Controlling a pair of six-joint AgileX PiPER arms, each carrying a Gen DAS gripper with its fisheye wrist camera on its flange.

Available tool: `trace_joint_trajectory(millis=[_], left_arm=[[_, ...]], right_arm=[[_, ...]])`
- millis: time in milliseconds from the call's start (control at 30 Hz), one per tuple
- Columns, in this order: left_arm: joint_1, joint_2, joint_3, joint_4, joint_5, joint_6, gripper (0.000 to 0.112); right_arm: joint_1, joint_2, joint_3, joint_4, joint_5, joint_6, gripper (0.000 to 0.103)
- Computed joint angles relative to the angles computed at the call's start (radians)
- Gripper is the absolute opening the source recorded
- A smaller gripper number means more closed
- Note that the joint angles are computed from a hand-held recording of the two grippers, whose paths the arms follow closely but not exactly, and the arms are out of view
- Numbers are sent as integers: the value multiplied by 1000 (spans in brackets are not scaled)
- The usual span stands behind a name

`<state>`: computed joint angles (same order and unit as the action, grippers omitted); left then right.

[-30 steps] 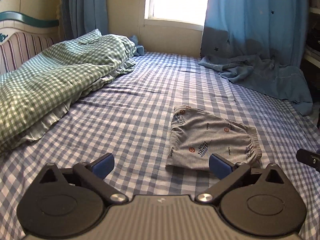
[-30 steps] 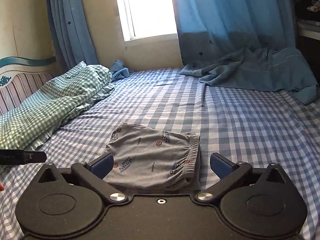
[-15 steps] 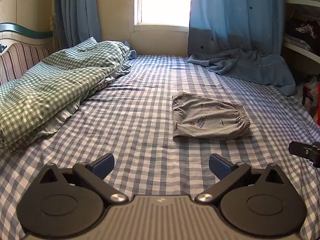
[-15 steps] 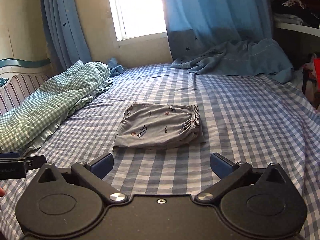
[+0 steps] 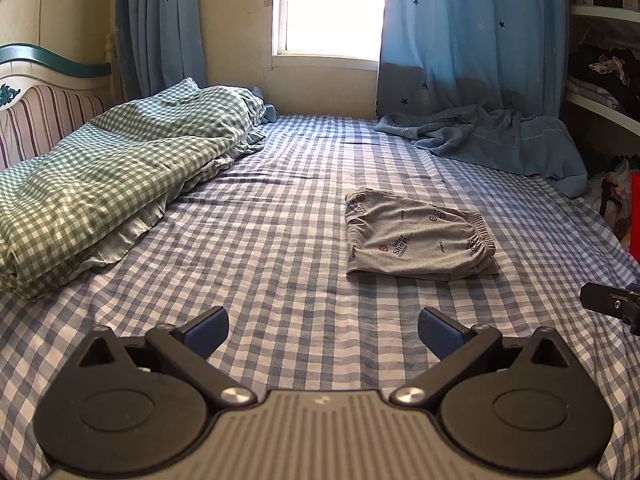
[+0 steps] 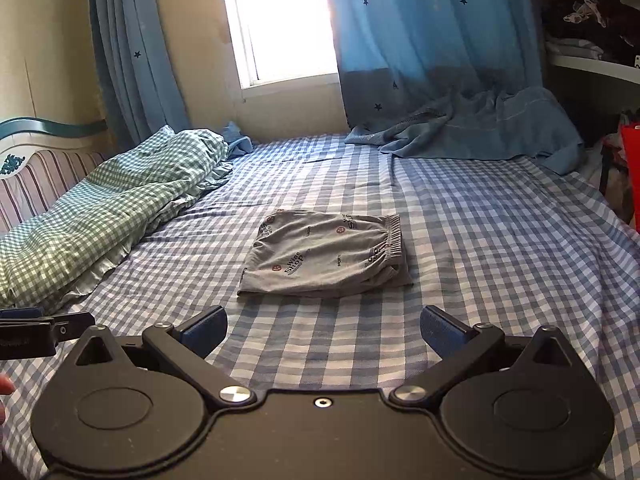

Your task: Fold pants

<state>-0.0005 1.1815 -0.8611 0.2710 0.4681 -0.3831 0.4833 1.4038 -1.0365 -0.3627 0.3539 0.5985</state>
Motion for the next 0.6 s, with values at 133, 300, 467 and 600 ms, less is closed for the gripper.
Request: trace_joint_trajectory(millis=[133, 300, 467, 600], left_arm=[[-7, 1, 0, 6, 1, -5, 103], [-27, 4, -7, 54, 24, -64, 103], [-29, 6, -9, 55, 12, -65, 103], [-35, 24, -20, 69, 13, -82, 103]], right_arm=[[-1, 2, 0, 1, -1, -1, 102], [-3, -14, 2, 14, 13, -8, 102], [-16, -8, -9, 58, 19, -62, 102], [-28, 0, -16, 93, 16, -102, 102]])
